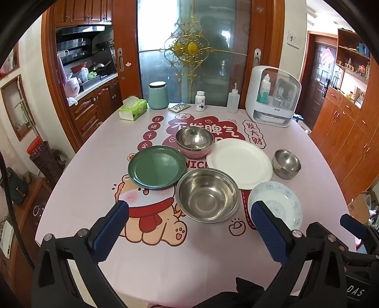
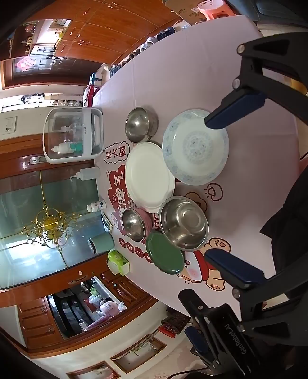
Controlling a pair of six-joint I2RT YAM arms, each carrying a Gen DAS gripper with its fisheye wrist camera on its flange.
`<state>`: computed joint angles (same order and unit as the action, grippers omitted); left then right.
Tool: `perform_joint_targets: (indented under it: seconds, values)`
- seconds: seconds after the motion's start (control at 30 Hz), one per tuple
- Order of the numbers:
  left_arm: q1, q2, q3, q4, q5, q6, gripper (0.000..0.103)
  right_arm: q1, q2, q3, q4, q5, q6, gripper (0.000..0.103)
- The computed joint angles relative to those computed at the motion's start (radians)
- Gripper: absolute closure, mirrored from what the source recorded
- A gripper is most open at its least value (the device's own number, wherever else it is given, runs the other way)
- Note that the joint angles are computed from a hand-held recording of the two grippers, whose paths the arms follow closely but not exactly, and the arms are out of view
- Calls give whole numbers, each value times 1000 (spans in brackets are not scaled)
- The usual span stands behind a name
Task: Organize plates and bowls
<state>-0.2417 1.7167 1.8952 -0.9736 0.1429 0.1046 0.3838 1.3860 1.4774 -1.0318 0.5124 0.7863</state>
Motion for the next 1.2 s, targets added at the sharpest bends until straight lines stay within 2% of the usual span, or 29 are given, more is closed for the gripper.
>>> perform_joint_targets:
  seconds: [0.3,1.2]
  values:
    - [-17,31,36,-13,-13,-11,1,-9,3,2,5,-8,-7,2]
    - [-17,33,24,-2,-8,-9,1,-19,-11,-12,10,-18,-13,2]
